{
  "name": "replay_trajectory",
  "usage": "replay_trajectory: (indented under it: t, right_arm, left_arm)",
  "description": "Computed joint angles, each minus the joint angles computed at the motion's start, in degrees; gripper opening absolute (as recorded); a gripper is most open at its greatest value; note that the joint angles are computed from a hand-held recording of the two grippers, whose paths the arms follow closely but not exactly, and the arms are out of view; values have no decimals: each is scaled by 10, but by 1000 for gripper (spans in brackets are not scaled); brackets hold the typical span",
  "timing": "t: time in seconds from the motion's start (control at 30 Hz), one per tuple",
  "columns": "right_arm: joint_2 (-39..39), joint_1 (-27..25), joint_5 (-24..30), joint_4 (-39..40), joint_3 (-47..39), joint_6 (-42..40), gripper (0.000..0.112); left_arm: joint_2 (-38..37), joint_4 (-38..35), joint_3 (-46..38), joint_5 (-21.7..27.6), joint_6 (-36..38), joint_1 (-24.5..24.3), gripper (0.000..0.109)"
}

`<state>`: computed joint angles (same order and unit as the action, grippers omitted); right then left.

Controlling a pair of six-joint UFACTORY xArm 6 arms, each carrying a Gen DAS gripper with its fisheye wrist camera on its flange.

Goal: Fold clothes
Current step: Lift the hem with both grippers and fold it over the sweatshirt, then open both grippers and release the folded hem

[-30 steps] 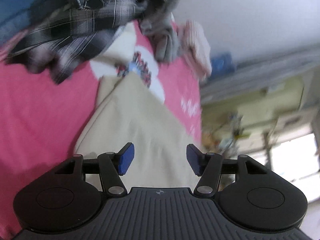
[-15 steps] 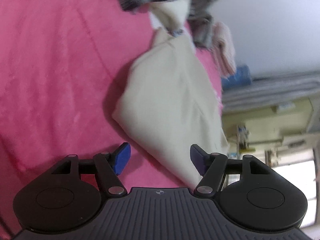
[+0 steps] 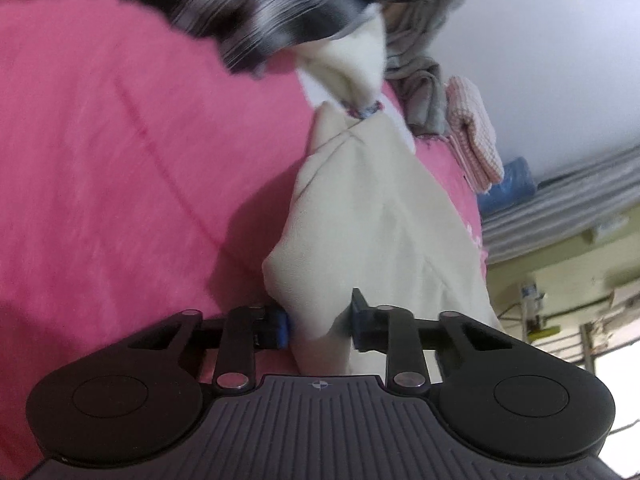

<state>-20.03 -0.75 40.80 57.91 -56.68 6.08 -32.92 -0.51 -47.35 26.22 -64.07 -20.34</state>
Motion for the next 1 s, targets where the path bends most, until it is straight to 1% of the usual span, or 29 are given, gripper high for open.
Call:
replay_trajectory:
  t: [0.03, 0.17, 0.2, 0.23, 0.27, 0.37, 0.4, 0.5, 0.53, 0.6, 0.63, 0.67, 0.7, 0.73, 0.8, 0.83, 0.87, 0.9, 0.93, 0.97, 1.0]
  right_arm:
    - [-5, -2, 7, -4, -4, -9, 23]
    - [-33, -17, 49, -2, -12, -32, 20]
    - [-43, -21, 64, 1, -11, -33, 20]
    - [-59, -29, 85, 2, -5, -28, 20]
    - [-79, -40, 113, 1, 3, -21, 20]
    - [-139, -80, 206, 3, 26, 0, 20]
    - [-166, -98, 244, 4, 38, 11, 20]
    - [-247, -165, 362, 11, 87, 54, 20]
    - [-271, -187, 397, 11, 107, 69, 20]
    - [-308, -227, 454, 6, 142, 90, 23]
    - [-319, -237, 470, -11, 151, 96, 29]
    - [-321, -236, 472, -41, 152, 99, 33]
    - [-320, -238, 477, -58, 149, 91, 33]
    - [-316, -246, 487, -60, 141, 73, 34]
    - [-292, -246, 511, -94, 89, 25, 37]
    - [-277, -244, 524, -118, 55, -8, 38]
    - [-264, -244, 538, -141, 22, -37, 39]
    - [-254, -243, 545, -159, -7, -60, 39]
    - [-247, -242, 546, -173, -29, -76, 41]
    - [-240, -241, 546, -187, -51, -93, 42]
    - [-233, -236, 535, -197, -67, -104, 42]
  left_arm:
    - [-6, 0, -3, -1, 10, 0, 21]
    - [-42, -21, -26, 40, 75, 5, 20]
    - [-56, -27, -32, 61, 91, 6, 20]
    - [-70, -39, -40, 92, 111, 7, 20]
    - [-82, -50, -50, 125, 129, 9, 20]
    - [-136, -98, -81, 267, 181, 27, 20]
    - [-151, -112, -93, 316, 196, 36, 20]
    - [-204, -157, -105, 448, 210, 67, 20]
    - [-213, -168, -105, 479, 212, 78, 21]
    - [-229, -203, -95, 554, 236, 106, 27]
    - [-223, -218, -95, 597, 246, 123, 30]
    - [-217, -225, -99, 644, 253, 137, 31]
    - [-222, -226, -96, 666, 259, 150, 31]
    - [-228, -226, -93, 685, 266, 162, 31]
    - [-247, -238, -101, 707, 298, 209, 32]
    - [-256, -241, -109, 715, 315, 231, 36]
    - [-263, -237, -117, 712, 330, 247, 42]
    - [-266, -222, -125, 698, 338, 243, 45]
    - [-268, -204, -132, 682, 344, 236, 52]
    - [-271, -186, -138, 665, 350, 229, 53]
    - [-271, -161, -137, 640, 346, 202, 53]
